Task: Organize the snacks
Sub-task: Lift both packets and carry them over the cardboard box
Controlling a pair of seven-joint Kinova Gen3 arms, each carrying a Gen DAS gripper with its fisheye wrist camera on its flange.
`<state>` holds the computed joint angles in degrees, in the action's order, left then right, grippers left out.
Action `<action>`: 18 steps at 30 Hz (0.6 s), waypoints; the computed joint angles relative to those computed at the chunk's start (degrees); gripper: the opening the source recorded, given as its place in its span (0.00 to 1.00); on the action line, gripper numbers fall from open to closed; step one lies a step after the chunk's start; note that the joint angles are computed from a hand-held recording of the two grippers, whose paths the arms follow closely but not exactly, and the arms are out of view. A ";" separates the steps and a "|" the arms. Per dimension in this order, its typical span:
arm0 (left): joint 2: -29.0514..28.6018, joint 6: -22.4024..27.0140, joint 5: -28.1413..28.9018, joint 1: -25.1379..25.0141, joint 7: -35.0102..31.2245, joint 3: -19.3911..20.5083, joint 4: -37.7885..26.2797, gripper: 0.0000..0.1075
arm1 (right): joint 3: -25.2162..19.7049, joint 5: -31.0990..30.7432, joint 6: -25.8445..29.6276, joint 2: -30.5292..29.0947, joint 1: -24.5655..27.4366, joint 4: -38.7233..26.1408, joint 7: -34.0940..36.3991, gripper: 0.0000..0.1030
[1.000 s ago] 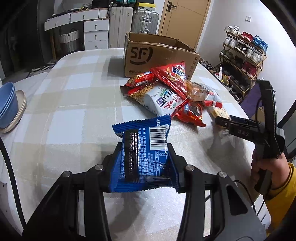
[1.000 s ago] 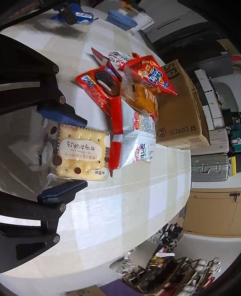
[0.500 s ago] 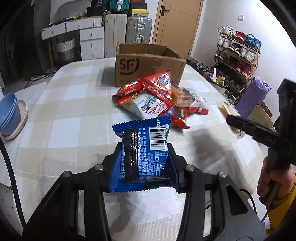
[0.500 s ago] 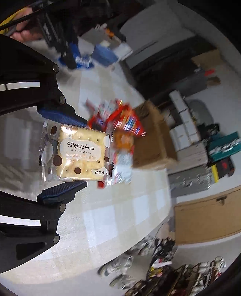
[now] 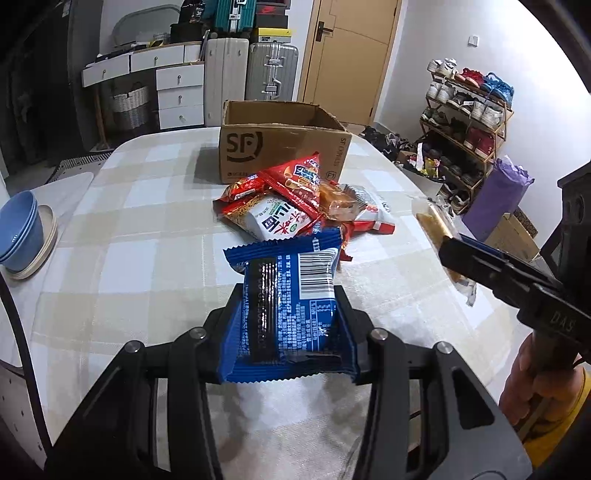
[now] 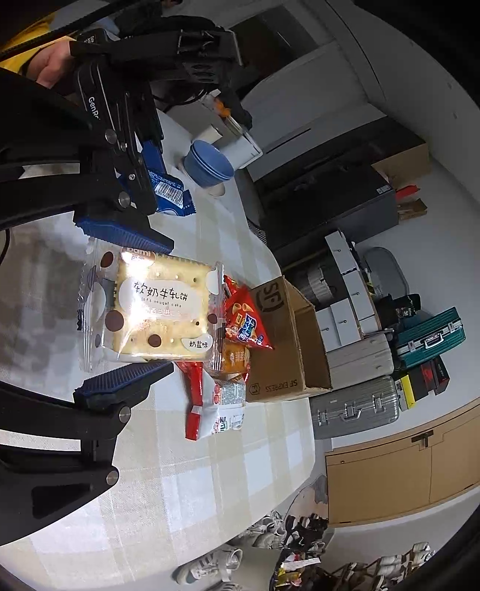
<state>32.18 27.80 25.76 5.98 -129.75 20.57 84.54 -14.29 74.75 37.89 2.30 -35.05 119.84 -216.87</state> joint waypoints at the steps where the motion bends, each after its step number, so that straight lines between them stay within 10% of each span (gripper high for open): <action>1: -0.11 0.03 0.22 -0.26 -0.18 0.24 0.12 0.38 | -0.09 -0.04 0.31 -0.13 -0.10 -0.07 0.03 0.57; 18: 1.37 3.66 0.89 0.28 1.63 -0.93 -5.59 0.38 | 1.01 1.81 -1.14 -1.96 3.58 -1.97 3.62 0.57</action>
